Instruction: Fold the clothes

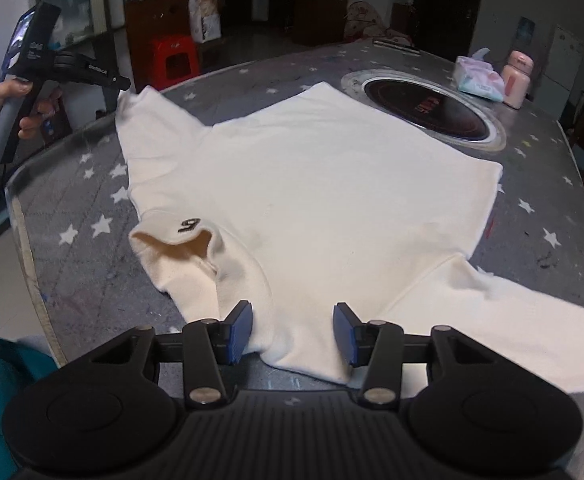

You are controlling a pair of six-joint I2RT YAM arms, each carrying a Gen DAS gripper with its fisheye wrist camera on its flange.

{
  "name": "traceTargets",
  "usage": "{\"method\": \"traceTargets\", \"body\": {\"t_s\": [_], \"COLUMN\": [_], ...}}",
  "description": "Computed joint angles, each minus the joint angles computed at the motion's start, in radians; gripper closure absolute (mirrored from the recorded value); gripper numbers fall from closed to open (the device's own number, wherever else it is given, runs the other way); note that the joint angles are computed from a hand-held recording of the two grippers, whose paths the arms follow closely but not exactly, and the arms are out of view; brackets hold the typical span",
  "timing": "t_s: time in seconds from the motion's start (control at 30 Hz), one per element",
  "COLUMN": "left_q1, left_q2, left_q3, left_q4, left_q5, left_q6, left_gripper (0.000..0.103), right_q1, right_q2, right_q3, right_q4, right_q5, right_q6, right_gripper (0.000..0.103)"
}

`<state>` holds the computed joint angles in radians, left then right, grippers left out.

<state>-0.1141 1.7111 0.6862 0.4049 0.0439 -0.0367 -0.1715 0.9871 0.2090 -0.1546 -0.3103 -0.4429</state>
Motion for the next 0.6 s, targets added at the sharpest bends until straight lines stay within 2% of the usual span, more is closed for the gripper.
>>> {"method": "traceTargets", "body": {"t_s": [0.1, 0.2, 0.4, 0.6], "left_q1": [-0.060, -0.180, -0.408, -0.519], "left_q2": [-0.070, -0.084, 0.033, 0.101], "left_q3": [-0.034, -0.063, -0.012, -0.046], "left_q4": [-0.007, 0.021, 0.008, 0.027], "left_q5": [0.085, 0.119, 0.129, 0.175], "left_q6": [0.001, 0.031, 0.062, 0.135], "left_gripper": [0.087, 0.087, 0.087, 0.087], "right_q1": [-0.044, -0.056, -0.169, -0.419], "right_q2": [-0.021, -0.048, -0.127, -0.069], "right_q3": [-0.009, -0.027, -0.024, 0.006], "right_q4": [-0.020, -0.042, -0.112, -0.135], "right_q5": [-0.031, -0.046, -0.090, -0.170], "right_q6": [0.003, -0.011, -0.047, -0.154], "right_gripper": [0.058, 0.058, 0.058, 0.058]}}
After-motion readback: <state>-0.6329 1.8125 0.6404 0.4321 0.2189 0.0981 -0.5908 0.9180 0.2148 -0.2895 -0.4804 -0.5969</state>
